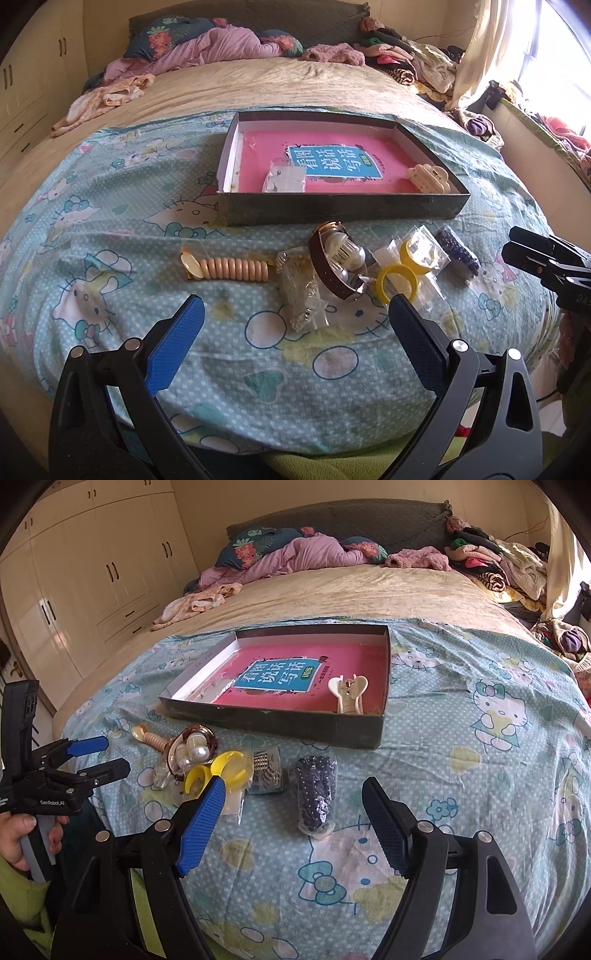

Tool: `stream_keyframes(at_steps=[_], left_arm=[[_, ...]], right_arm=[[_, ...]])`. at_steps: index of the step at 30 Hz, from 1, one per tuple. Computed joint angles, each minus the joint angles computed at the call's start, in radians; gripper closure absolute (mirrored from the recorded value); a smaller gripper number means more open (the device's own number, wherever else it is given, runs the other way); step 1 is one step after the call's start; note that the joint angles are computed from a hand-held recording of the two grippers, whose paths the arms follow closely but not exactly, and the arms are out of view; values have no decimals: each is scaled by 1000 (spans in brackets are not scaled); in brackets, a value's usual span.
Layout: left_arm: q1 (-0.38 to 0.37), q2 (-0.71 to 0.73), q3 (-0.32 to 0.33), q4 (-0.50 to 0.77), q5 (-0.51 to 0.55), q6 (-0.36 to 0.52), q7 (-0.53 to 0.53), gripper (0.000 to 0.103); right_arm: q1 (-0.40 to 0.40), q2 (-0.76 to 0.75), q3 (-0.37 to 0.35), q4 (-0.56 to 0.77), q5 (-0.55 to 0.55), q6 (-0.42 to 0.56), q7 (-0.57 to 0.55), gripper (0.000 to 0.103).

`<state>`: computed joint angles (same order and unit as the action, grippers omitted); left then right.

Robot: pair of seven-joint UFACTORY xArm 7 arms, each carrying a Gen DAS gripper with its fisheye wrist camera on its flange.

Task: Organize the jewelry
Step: 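Grasp the clear bagged earrings with the left tool while the right tool grasps the dark bead bag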

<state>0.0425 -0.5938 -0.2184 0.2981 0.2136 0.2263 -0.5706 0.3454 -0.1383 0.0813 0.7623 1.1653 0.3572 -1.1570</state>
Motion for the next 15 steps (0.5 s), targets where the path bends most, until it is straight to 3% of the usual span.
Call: stream_keyframes(at_steps=[11,15], left_arm=[[-1,60,9,-22,-13,-41,-11,12],[-22,91,39,-24,-37,-60,6,40]], right_arm=[[-8,21,4,-3,-7,15,0,28],[-14,32,6,0,2,15,-6,28]])
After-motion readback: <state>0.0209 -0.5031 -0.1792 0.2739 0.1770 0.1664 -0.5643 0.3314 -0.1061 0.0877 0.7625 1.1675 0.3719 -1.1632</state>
